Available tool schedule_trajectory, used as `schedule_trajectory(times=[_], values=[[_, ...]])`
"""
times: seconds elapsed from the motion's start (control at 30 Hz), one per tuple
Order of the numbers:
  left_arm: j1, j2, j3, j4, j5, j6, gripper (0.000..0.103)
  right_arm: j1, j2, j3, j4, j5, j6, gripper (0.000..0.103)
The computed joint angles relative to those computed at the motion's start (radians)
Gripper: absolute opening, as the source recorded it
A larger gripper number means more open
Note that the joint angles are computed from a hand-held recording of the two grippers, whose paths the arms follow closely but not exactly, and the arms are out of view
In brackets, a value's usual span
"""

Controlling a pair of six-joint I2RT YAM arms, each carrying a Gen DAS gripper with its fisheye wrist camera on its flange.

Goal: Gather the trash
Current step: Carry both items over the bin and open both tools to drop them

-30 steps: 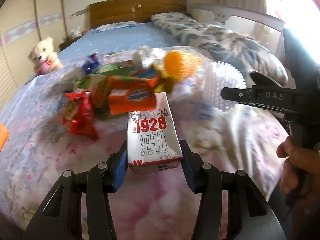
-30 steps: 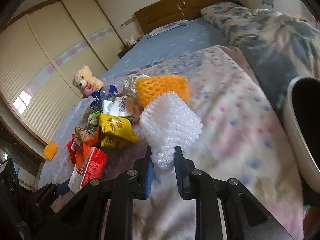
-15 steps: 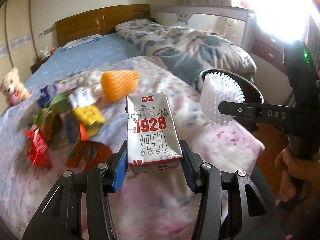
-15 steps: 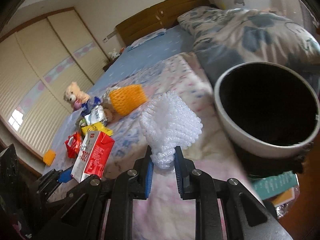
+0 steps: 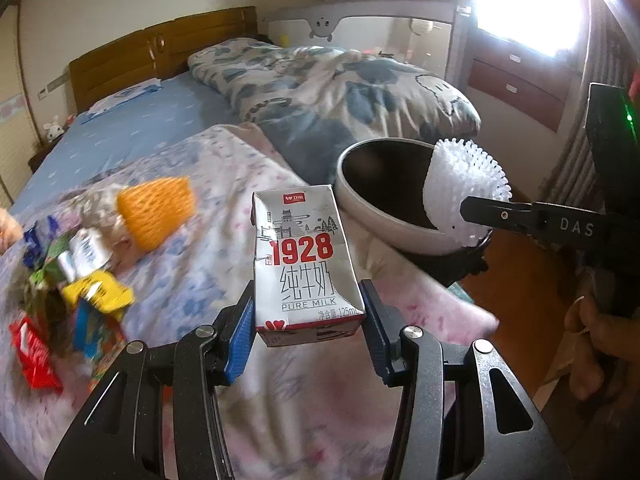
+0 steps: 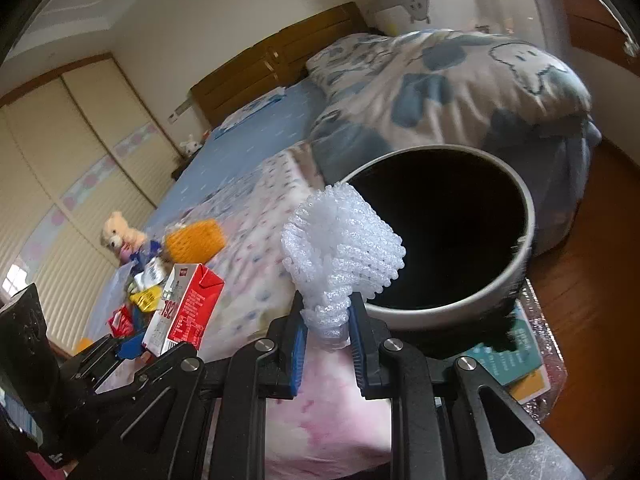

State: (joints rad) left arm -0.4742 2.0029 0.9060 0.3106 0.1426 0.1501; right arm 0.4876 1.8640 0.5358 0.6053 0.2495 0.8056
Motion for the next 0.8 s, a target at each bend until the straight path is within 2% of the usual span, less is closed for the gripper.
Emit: schedule_trajectory(times=[0.4, 0.8], values=[[-0.098, 0.118, 0.253, -0.165, -0.014, -0.037, 0.047, -0.143, -0.040, -0.060, 0.014, -0.069, -0.041, 0.020], [-0.144, 0.241, 0.483, -0.291, -0.012, -0.045, 0.047, -0.266, 0.005, -0.022, 0.014, -0.175, -0.092, 0.021]])
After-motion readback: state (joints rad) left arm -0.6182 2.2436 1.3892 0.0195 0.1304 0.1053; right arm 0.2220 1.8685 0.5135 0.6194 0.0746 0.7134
